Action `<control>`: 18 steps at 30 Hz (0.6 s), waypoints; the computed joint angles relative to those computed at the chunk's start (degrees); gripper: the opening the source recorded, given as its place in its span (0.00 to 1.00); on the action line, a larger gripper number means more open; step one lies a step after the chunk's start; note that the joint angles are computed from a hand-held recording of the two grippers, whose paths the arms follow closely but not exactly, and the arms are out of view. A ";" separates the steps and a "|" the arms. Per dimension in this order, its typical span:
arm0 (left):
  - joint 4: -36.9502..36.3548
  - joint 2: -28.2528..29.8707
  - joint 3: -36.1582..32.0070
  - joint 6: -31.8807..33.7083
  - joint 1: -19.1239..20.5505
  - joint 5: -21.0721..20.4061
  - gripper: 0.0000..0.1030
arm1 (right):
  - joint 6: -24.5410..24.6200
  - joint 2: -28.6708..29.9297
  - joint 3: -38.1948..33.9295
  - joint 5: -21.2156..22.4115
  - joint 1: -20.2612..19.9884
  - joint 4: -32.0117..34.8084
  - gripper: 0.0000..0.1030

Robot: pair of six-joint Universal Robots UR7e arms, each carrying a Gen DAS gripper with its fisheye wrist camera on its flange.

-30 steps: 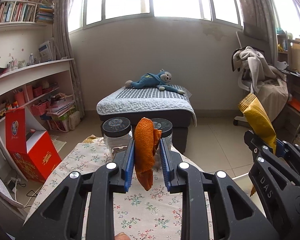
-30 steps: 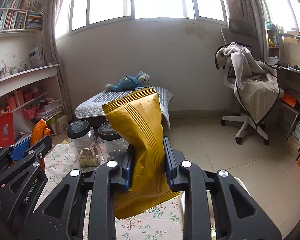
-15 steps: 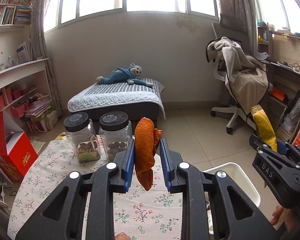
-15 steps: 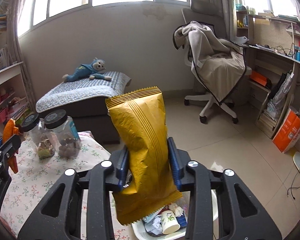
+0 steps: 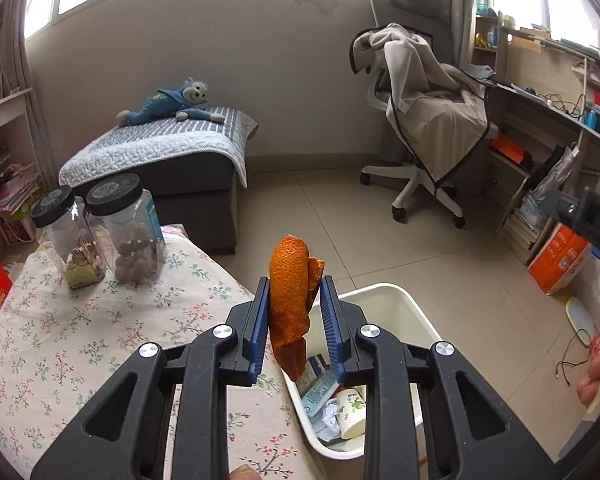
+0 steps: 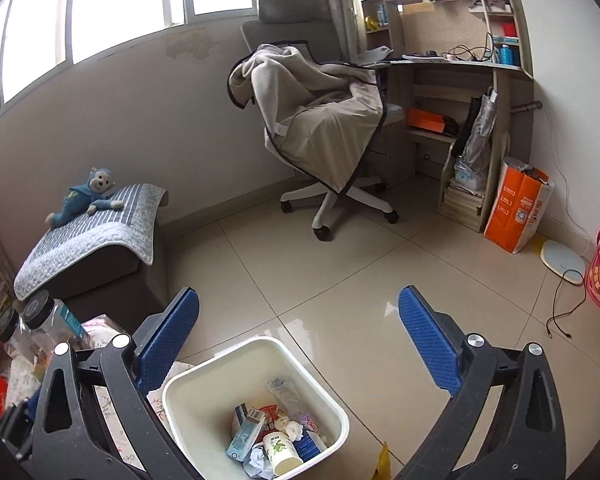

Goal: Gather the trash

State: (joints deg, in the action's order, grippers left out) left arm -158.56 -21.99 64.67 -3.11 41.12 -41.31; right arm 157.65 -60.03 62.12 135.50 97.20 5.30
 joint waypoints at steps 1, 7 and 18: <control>1.38 0.33 -0.62 -0.93 0.08 -0.59 0.26 | 0.87 -0.40 -0.05 -0.30 -0.18 0.69 0.93; 5.23 1.62 -2.49 -3.32 -0.04 -3.06 0.26 | 4.37 -2.97 -1.91 -0.99 -2.14 7.39 0.93; -0.65 -3.08 6.29 7.51 0.00 -1.46 0.26 | -10.30 -0.58 10.91 -11.76 -21.12 24.69 0.87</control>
State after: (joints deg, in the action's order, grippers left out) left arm -159.21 -25.07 70.96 4.41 41.12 -42.77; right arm 147.35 -60.61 73.03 123.74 76.09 29.99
